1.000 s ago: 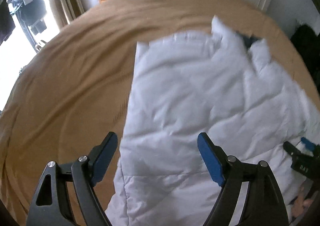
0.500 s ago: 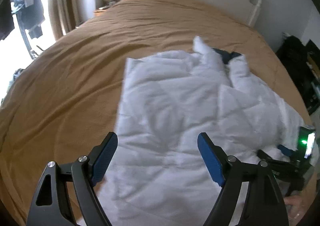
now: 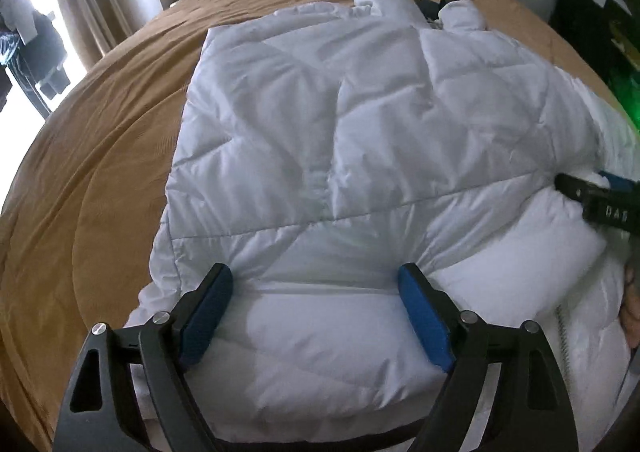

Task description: Fold large clothes

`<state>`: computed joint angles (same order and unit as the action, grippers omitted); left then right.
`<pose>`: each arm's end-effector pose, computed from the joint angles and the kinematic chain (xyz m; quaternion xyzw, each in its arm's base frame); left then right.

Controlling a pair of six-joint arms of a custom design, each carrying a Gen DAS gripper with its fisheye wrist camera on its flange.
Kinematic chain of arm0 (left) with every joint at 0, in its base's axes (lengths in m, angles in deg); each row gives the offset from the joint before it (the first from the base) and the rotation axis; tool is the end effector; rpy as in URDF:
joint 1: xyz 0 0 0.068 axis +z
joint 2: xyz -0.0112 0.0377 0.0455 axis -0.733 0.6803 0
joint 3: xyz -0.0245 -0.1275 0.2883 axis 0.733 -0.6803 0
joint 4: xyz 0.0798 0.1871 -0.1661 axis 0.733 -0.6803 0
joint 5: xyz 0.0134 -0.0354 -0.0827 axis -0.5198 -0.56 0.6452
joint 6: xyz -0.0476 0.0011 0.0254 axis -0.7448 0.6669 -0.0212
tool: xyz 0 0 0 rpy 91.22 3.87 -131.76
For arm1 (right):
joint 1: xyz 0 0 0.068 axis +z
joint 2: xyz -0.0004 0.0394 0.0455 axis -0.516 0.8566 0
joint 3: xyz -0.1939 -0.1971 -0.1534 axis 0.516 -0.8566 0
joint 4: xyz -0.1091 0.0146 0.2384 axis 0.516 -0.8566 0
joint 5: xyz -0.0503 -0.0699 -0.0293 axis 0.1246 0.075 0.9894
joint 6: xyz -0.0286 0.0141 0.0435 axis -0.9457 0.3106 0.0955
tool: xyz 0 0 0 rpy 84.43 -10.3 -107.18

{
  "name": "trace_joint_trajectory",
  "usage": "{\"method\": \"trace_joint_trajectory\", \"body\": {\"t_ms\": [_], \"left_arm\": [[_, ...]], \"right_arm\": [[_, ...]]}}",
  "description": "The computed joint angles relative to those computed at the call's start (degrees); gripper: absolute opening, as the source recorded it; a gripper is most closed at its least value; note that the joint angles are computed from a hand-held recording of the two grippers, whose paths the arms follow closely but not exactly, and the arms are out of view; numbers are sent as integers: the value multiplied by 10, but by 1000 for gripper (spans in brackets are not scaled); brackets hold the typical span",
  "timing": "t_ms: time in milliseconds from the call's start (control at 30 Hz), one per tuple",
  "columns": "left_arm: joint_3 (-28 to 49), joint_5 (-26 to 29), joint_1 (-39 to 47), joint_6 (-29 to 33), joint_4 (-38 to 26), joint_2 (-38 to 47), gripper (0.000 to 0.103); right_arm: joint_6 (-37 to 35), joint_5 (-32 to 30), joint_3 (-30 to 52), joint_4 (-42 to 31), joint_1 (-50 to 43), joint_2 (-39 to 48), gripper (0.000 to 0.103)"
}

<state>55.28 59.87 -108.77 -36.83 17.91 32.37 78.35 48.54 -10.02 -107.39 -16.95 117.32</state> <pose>0.1687 -0.2766 0.2321 -0.1634 0.9552 0.0740 0.2352 0.2888 0.0729 0.2478 -0.1842 0.9549 0.0166 0.2321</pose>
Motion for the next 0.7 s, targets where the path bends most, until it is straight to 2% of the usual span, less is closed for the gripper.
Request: {"method": "trace_joint_trajectory", "body": {"t_ms": [100, 167, 267, 333, 433, 533, 600, 667, 700], "left_arm": [[26, 9, 4, -10, -36, -8, 84], [59, -13, 18, -5, -64, -25, 84], [126, -58, 60, 69, -90, -20, 85], [167, -65, 101, 120, -101, -3, 85], [193, -30, 177, 190, -82, 35, 85], [201, 15, 244, 226, -56, 83, 87], [187, 44, 273, 227, -27, 98, 93], [185, 49, 294, 218, 0, 114, 103], [179, 53, 303, 218, 15, 116, 103]], "right_arm": [[1, 2, 0, 3, 1, 1, 103], [3, 0, 0, 5, 1, 2, 103], [5, 3, -3, 8, 4, 0, 103], [4, 1, -7, 11, 2, -2, 103], [4, 0, -7, 12, 2, -2, 103], [4, 0, -10, 16, 2, -3, 103], [4, 0, -12, 20, 3, -5, 103], [5, 4, -14, 22, 5, -5, 103], [6, 6, -14, 22, 6, -5, 103]]}}
